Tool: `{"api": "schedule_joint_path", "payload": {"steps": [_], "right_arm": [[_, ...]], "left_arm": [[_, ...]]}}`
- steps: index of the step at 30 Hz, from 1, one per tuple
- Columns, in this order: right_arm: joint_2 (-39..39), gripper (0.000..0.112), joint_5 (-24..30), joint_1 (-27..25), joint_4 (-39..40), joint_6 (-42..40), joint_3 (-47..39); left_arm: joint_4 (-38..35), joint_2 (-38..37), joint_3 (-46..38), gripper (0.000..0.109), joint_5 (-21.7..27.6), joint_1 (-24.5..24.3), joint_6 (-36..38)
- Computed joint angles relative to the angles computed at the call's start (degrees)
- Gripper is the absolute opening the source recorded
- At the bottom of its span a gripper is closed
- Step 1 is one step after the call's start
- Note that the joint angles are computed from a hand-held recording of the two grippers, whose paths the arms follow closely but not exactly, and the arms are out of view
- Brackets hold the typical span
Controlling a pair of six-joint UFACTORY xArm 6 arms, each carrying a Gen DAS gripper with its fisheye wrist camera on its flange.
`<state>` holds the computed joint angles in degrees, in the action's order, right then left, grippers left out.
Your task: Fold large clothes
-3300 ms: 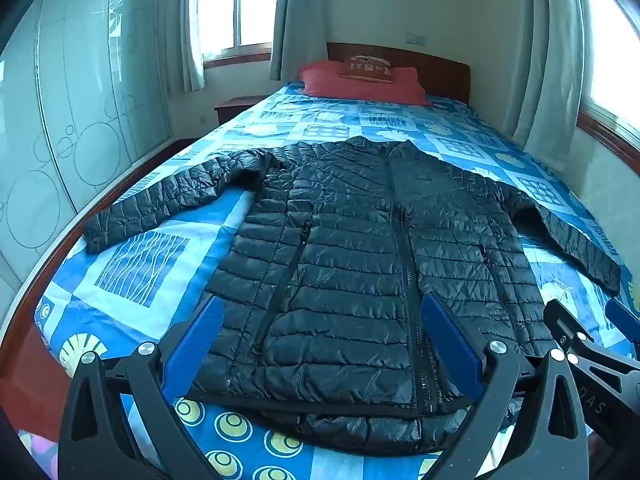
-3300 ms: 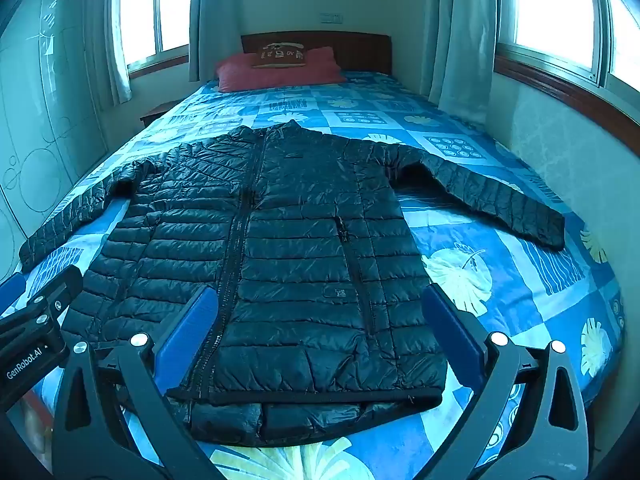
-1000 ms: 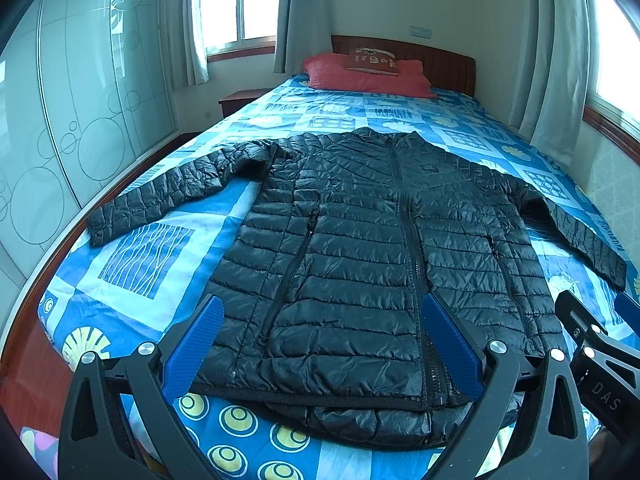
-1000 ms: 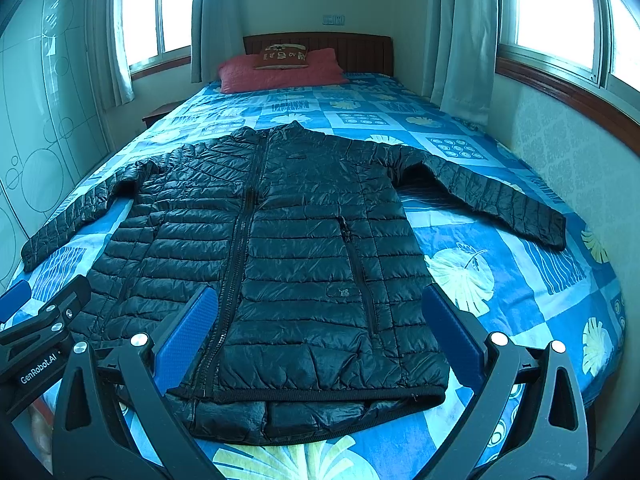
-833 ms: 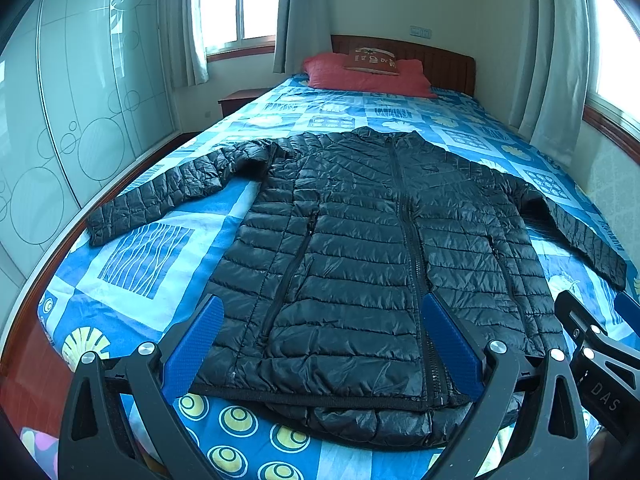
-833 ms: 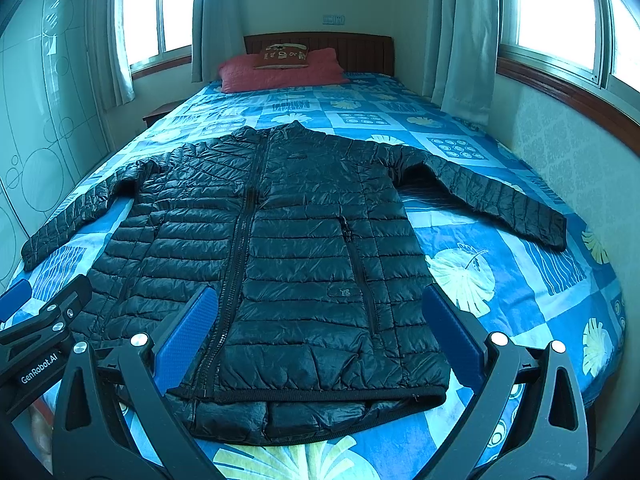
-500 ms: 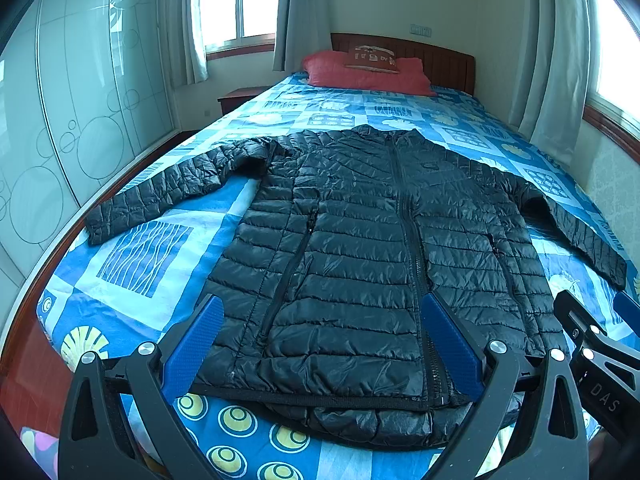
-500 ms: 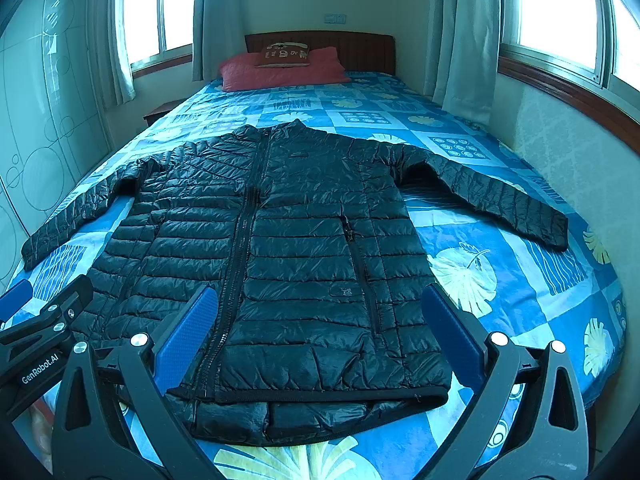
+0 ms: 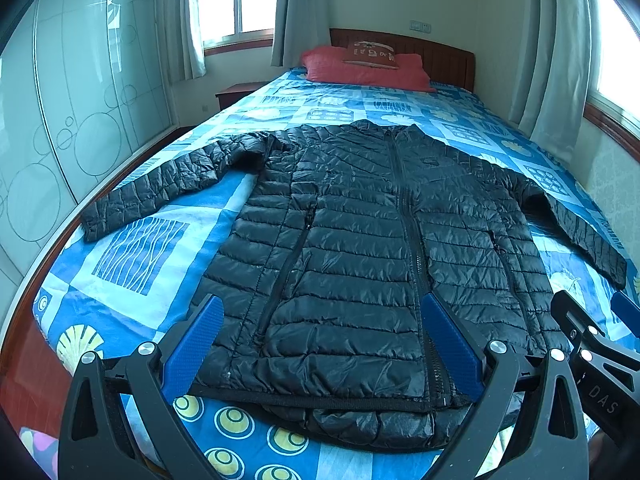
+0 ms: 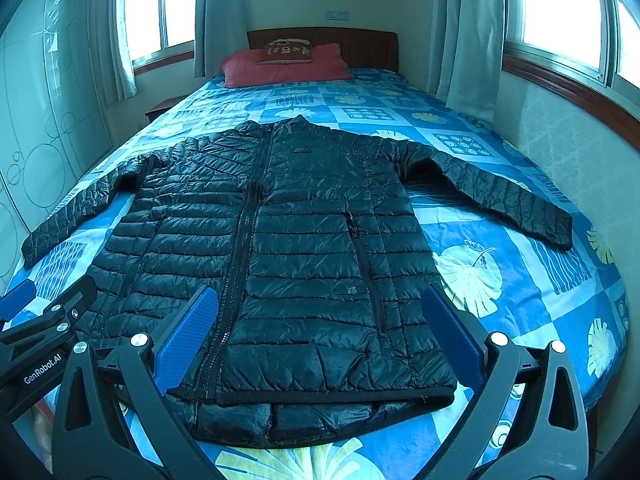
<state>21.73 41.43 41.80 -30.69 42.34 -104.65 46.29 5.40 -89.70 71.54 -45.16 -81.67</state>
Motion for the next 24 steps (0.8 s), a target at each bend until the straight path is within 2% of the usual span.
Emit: {"api": "schedule_joint_path", "payload": {"steps": [7, 14, 18, 19, 20, 22, 24], "right_arm": [[2.6, 0.101, -0.3, -2.5, 4.4, -1.6, -2.2], [6.3, 0.101, -3.3, -10.4, 10.6, 0.3, -3.8], [9.4, 0.1, -5.9, -16.7, 12.0, 4.4, -5.7], [10.1, 0.092, -6.9, -18.2, 12.4, 5.0, -6.0], [11.1, 0.079, -6.9, -19.5, 12.3, 5.7, -6.8], [13.2, 0.075, -7.0, -22.3, 12.6, 7.2, -8.8], [14.2, 0.074, -10.8, -25.1, 14.3, 8.8, -8.1]], "left_arm": [[-1.8, -1.6, 3.4, 0.098, -2.8, 4.2, -0.4], [-1.7, -6.1, 12.5, 0.098, -5.2, 13.7, -5.6], [-2.1, -7.1, 16.9, 0.098, -4.0, 20.2, -6.7], [-2.6, -7.0, 17.7, 0.098, -3.7, 21.8, -6.4], [-3.2, -7.2, 18.3, 0.098, -3.5, 22.8, -6.0], [-4.5, -7.1, 19.6, 0.098, -3.3, 25.2, -5.5], [-5.4, -6.8, 20.6, 0.098, -2.9, 27.2, -4.7]]}}
